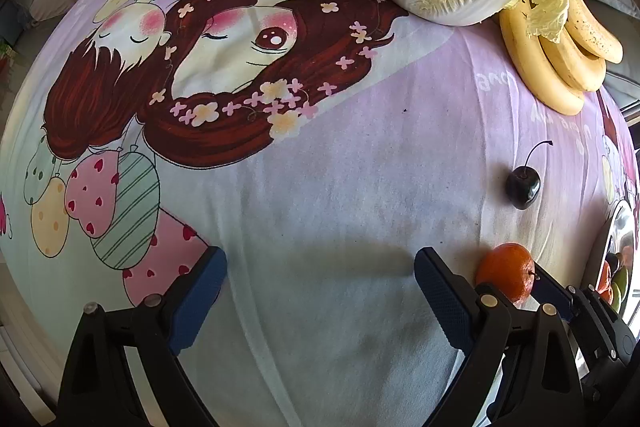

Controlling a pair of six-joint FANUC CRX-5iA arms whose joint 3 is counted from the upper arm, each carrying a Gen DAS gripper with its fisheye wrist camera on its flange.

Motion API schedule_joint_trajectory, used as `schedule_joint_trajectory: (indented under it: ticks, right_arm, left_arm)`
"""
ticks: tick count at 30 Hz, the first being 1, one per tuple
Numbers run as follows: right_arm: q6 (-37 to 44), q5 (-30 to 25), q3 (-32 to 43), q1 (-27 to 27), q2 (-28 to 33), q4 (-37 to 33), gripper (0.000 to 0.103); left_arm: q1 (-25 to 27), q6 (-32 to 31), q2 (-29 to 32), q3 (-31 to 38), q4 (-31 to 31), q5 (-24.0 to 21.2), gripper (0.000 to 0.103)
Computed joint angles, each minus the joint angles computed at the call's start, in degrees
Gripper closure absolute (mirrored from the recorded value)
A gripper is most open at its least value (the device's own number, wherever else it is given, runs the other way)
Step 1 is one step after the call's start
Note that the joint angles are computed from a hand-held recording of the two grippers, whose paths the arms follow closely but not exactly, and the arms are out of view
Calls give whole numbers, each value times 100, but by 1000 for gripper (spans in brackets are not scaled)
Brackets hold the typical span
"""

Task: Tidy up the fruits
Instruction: 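Move the right tool to the tangerine and close on it, then close the left tool on the last dark cherry while the right tool holds the tangerine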

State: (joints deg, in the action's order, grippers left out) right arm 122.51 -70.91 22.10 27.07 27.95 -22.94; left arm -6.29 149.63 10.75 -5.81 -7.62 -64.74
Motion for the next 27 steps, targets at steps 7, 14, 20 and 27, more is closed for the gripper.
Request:
schedule_joint_trajectory:
  ticks: [7, 14, 20, 27]
  right_arm:
    - [25, -81, 59, -75, 19, -132, 60]
    - [-11, -82, 168, -228, 38, -210, 60]
    - [-160, -55, 353, -360, 140, -205, 60]
    - [-304, -34, 555, -471, 274, -121, 60]
  left_arm:
    - [-31, 12, 35, 77, -34, -67, 8]
    - [-133, 11, 177, 392, -148, -209, 8]
    - [-169, -210, 335, 698, -111, -126, 8]
    - [-228, -517, 600, 1100, -45, -57, 9]
